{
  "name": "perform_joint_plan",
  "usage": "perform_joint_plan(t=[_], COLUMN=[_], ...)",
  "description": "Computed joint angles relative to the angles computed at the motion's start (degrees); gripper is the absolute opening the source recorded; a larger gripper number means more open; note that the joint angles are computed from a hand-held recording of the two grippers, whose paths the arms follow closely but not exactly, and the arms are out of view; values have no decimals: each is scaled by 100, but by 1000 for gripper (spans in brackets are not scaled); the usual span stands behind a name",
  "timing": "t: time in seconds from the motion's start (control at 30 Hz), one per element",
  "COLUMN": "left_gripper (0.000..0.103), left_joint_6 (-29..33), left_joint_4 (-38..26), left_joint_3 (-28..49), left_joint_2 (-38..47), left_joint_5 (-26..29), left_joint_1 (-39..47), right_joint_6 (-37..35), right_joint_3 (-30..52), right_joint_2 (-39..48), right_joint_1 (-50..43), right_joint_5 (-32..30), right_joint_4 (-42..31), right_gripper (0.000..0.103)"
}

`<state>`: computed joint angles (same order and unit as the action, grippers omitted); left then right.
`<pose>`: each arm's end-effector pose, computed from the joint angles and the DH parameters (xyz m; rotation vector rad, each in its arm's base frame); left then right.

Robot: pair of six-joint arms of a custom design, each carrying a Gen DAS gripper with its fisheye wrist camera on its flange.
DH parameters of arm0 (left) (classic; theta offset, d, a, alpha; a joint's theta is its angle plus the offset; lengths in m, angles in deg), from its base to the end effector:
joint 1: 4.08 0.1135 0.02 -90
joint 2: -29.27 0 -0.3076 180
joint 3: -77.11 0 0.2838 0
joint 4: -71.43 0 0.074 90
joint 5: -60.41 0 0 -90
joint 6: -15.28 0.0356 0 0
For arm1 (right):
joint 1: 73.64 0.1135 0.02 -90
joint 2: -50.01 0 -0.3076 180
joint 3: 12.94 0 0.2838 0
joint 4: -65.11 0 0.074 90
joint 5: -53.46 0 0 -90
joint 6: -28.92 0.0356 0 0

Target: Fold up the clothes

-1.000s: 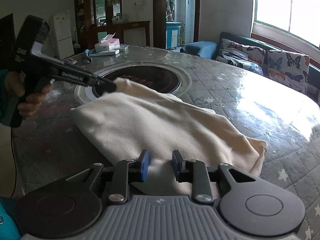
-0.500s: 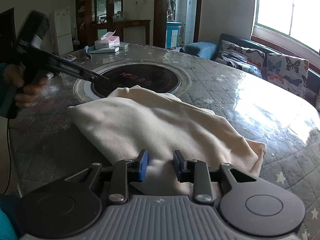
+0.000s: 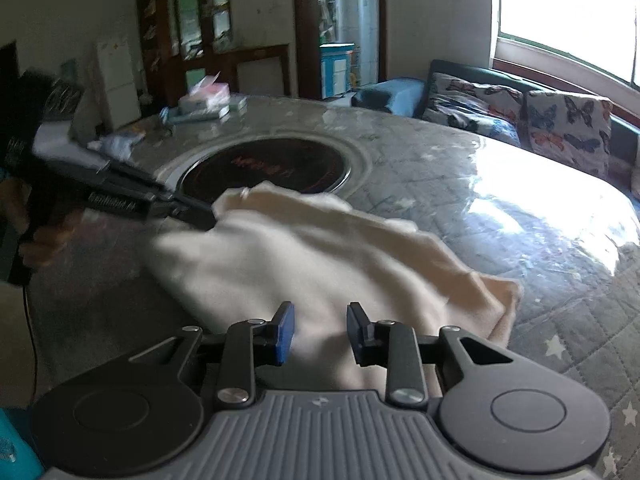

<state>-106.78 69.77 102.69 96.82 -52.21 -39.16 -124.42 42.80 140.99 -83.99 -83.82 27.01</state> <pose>0.1641 -0.0985 0.1343 -0.1338 2.2622 -0.1585 0.2853 -0.0255 0.1633 -1.1855 2.0399 0.6180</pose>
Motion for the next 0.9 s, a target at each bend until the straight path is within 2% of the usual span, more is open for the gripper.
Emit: perform_joint_plan(t=[0.27, 0.43, 0.57, 0.73, 0.9], left_gripper=[3, 3, 3, 4, 18], left_joint_6=[398, 531, 543, 439, 398], left_joint_4=[541, 737, 813, 889, 779], left_joint_3=[450, 837, 1062, 1015, 989], left_joint_2=[903, 1547, 1981, 1973, 1680], left_joint_5=[485, 853, 968, 1025, 809], left_joint_1=[541, 908, 1097, 1139, 794], right_joint_6=[1775, 2487, 2540, 2441, 1756], right_joint_3=[549, 853, 1110, 1299, 1332], right_joint_2=[456, 934, 1267, 1181, 1019], right_joint_1=[606, 1011, 1112, 795, 316], right_joint_5=[371, 863, 1020, 946, 659], right_joint_4=[933, 1418, 1462, 1256, 517], right_gripper=[26, 16, 12, 13, 13])
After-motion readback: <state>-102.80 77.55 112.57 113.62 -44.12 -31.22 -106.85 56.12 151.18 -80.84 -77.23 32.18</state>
